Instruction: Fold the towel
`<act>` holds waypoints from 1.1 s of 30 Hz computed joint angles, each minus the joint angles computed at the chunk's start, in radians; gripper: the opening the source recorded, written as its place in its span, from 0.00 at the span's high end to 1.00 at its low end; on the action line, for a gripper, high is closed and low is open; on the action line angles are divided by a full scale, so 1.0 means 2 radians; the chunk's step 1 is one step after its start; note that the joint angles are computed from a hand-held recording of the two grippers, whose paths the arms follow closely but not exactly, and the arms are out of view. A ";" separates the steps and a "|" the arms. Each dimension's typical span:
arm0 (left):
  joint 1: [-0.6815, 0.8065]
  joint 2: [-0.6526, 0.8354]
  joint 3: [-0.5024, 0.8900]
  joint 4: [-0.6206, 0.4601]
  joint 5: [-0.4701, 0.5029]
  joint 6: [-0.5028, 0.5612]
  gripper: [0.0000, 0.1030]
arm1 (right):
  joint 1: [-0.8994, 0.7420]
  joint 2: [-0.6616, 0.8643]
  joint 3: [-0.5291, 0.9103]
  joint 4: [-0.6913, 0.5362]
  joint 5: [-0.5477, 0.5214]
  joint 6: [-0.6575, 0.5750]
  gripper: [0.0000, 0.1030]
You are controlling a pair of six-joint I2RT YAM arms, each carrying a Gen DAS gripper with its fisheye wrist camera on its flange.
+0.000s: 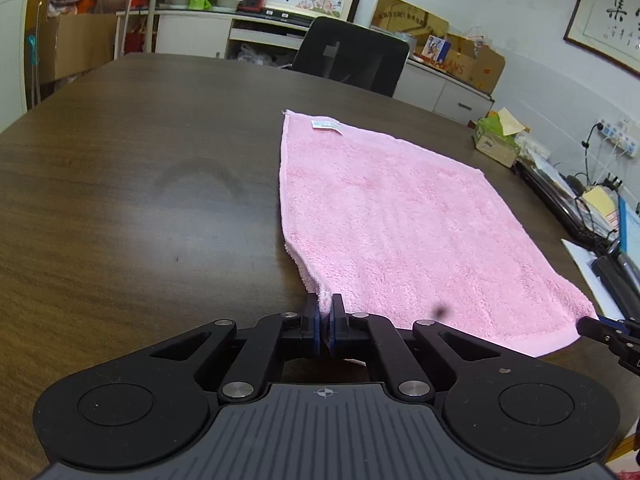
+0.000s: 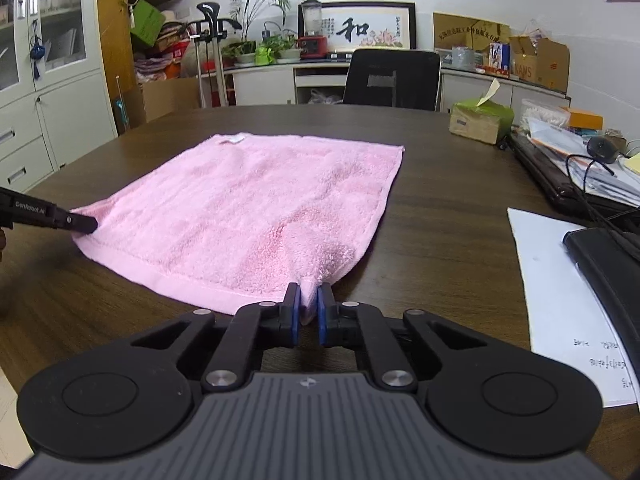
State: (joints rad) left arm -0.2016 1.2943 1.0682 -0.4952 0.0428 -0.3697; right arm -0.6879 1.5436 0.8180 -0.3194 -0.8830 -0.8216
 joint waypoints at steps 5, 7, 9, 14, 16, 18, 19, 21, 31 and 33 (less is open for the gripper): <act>0.002 -0.067 -0.022 -0.015 0.024 -0.022 0.97 | -0.064 -0.020 0.025 -0.110 -0.064 -0.063 0.92; 0.004 -0.086 -0.019 -0.017 0.031 -0.028 0.97 | -0.089 -0.018 0.043 -0.158 -0.093 -0.087 0.92; 0.001 -0.088 -0.006 -0.013 0.027 -0.032 0.97 | -0.097 -0.016 0.058 -0.174 -0.114 -0.082 0.92; -0.005 -0.037 0.057 -0.005 0.008 -0.038 0.97 | -0.062 -0.018 0.057 -0.059 -0.121 0.057 0.92; -0.001 -0.001 0.090 -0.007 0.002 -0.045 0.97 | -0.037 -0.010 0.059 0.008 -0.110 0.129 0.92; 0.009 0.053 0.143 -0.015 0.002 -0.060 0.97 | -0.007 0.009 0.072 0.068 -0.091 0.201 0.92; 0.011 0.070 0.157 -0.015 -0.002 -0.064 0.97 | 0.006 0.019 0.080 0.088 -0.080 0.226 0.91; 0.015 0.107 0.193 -0.020 -0.010 -0.071 0.97 | 0.036 0.051 0.113 0.115 -0.054 0.275 0.91; 0.014 0.306 0.413 -0.091 -0.051 -0.073 0.97 | 0.127 0.217 0.277 0.126 0.062 0.378 0.91; 0.018 0.330 0.442 -0.107 -0.049 -0.078 0.97 | 0.131 0.236 0.295 0.119 0.066 0.382 0.91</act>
